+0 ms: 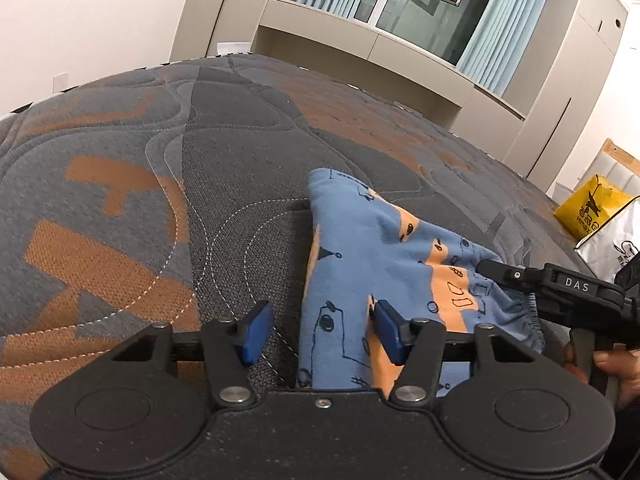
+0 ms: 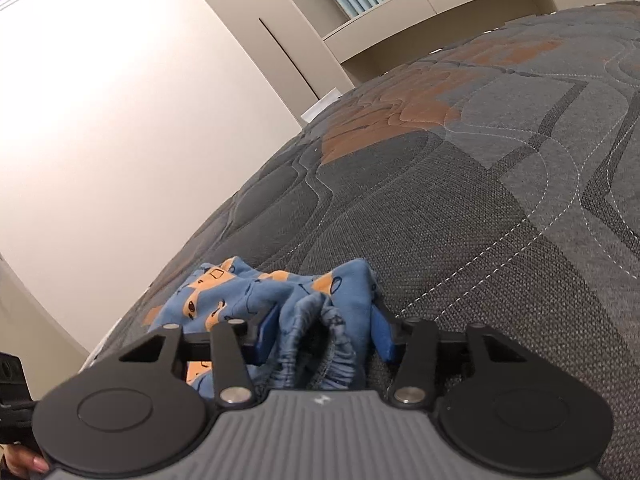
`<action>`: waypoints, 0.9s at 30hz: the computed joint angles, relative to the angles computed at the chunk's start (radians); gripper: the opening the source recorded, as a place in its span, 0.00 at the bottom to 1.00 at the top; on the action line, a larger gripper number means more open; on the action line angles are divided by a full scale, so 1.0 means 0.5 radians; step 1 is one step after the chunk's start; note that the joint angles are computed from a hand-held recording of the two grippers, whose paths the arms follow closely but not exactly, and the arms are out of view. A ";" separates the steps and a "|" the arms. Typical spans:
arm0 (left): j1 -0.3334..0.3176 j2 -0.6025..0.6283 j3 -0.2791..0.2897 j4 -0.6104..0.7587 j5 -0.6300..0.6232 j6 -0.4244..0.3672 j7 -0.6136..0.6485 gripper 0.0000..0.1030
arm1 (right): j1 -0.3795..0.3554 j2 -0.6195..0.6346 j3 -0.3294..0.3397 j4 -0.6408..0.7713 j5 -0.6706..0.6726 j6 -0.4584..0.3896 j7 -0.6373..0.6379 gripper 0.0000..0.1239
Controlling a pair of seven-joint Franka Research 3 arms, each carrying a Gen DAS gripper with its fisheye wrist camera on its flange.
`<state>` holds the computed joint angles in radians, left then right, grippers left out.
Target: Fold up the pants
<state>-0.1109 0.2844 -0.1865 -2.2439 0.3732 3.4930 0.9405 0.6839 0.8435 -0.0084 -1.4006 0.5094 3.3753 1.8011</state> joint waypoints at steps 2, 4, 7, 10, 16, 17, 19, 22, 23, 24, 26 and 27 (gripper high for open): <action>-0.038 0.004 0.028 0.002 -0.035 0.004 0.027 0.55 | -0.016 0.000 0.020 -0.001 -0.009 0.003 -0.001 0.43; -0.052 0.004 0.035 -0.003 -0.052 0.013 0.042 0.53 | -0.023 -0.001 0.030 -0.007 -0.012 0.009 -0.002 0.44; -0.012 0.009 -0.001 -0.001 -0.021 0.020 0.008 0.51 | -0.024 -0.004 0.030 -0.008 -0.015 0.002 -0.005 0.44; -0.010 0.010 -0.002 -0.002 -0.016 0.022 -0.004 0.51 | -0.020 -0.001 0.024 -0.003 -0.015 -0.004 -0.002 0.45; -0.020 0.013 0.006 0.002 -0.021 0.023 -0.005 0.51 | -0.019 0.004 0.024 0.004 -0.023 -0.006 -0.003 0.46; -0.017 0.013 0.004 0.001 -0.017 0.024 -0.007 0.51 | -0.013 0.006 0.016 0.008 -0.021 -0.009 -0.001 0.46; -0.023 0.015 0.008 0.003 -0.025 0.021 -0.006 0.51 | -0.011 0.003 0.014 0.004 -0.021 -0.008 0.000 0.46; -0.005 0.014 -0.005 0.001 -0.007 0.019 -0.019 0.51 | 0.043 0.007 -0.059 0.012 0.004 -0.027 0.012 0.42; 0.006 0.014 -0.015 0.004 0.007 0.016 -0.030 0.50 | 0.067 0.009 -0.091 0.015 0.014 -0.034 0.019 0.39; 0.020 0.014 -0.026 0.003 0.022 0.019 -0.042 0.46 | 0.072 -0.001 -0.094 -0.001 0.013 -0.027 0.020 0.38; 0.132 0.029 -0.116 0.014 0.151 0.038 -0.134 0.36 | 0.078 -0.001 -0.098 -0.002 0.008 -0.021 0.018 0.34; 0.135 0.030 -0.119 0.017 0.169 0.043 -0.154 0.33 | 0.077 -0.002 -0.095 -0.004 0.005 -0.014 0.015 0.31</action>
<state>-0.0437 0.2994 -0.2459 -2.2352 0.4575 3.5147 0.8634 0.7226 0.8426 -0.0559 -1.4027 0.5118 3.3682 1.8084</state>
